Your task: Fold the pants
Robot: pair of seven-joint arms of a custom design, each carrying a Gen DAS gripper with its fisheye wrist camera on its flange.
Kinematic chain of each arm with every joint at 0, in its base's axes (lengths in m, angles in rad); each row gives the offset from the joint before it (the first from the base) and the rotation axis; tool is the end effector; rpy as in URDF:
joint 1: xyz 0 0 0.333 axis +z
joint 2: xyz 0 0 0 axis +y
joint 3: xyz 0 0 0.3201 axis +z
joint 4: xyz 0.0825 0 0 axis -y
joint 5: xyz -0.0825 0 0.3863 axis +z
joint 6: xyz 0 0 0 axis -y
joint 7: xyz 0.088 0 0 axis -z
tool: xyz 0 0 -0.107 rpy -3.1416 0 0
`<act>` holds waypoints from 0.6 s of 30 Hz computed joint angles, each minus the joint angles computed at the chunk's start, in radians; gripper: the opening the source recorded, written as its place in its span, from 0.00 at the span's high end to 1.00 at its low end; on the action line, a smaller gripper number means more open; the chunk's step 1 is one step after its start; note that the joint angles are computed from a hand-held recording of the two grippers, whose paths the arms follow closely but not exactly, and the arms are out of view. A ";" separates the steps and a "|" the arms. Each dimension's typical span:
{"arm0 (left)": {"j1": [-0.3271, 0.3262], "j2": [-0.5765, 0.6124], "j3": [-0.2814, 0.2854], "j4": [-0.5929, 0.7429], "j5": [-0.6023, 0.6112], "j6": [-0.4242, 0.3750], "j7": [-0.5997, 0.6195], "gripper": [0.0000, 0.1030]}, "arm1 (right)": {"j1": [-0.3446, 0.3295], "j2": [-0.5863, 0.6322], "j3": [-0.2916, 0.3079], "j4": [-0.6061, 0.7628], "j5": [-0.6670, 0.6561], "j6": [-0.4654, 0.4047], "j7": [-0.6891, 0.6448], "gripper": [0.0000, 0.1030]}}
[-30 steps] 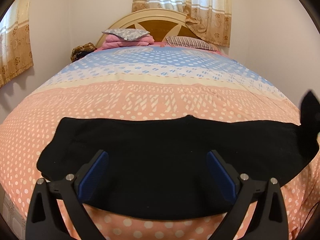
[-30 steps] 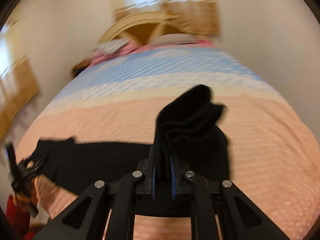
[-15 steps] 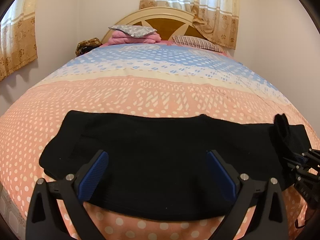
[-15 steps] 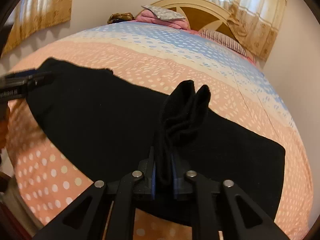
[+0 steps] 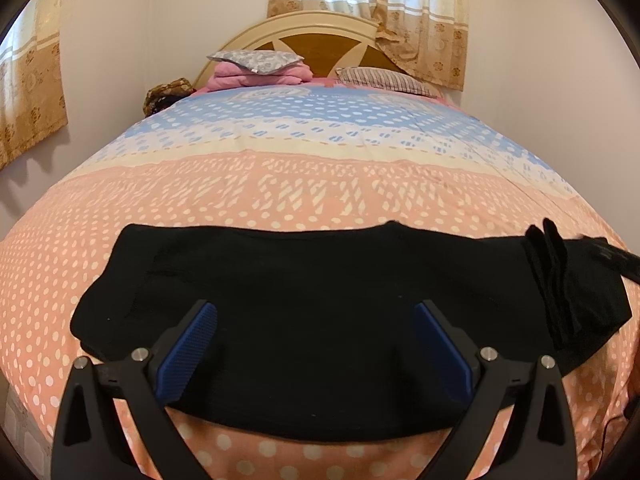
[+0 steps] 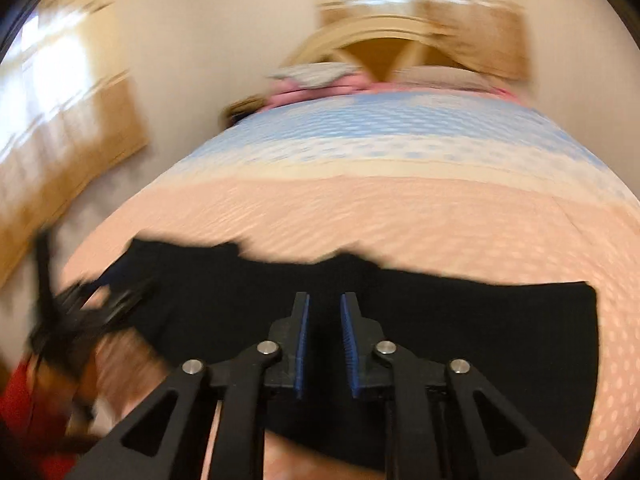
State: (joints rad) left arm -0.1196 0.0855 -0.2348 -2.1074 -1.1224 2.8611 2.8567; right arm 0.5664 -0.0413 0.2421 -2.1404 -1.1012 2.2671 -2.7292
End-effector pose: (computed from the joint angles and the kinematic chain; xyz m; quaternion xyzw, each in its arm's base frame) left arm 0.5700 -0.1555 0.4324 -0.4096 0.8109 -0.3854 0.1614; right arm 0.3999 0.3873 0.4537 -0.4620 0.7713 -0.3143 0.3046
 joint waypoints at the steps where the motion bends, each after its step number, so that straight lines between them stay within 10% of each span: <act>1: -0.001 -0.005 -0.002 -0.003 -0.003 0.000 0.007 0.02 | -0.014 0.006 -0.015 -0.007 0.005 0.025 0.009 0.90; 7: -0.018 -0.018 -0.005 -0.014 -0.026 0.029 0.052 0.02 | -0.013 0.162 -0.063 0.104 0.002 0.082 -0.095 0.87; 12: -0.039 -0.032 -0.017 -0.013 -0.035 0.015 0.080 0.02 | -0.015 0.023 -0.086 -0.031 -0.115 0.205 0.085 0.87; 18: -0.096 -0.066 -0.027 -0.008 -0.118 -0.047 0.177 0.02 | -0.022 -0.263 0.044 -0.241 -0.017 -0.091 0.224 0.87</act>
State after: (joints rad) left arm -0.2158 0.0200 -0.2615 -2.1149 -1.2400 2.8141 3.0335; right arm 0.5444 -0.3045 0.2860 -2.3817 -1.1184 2.1763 -2.5048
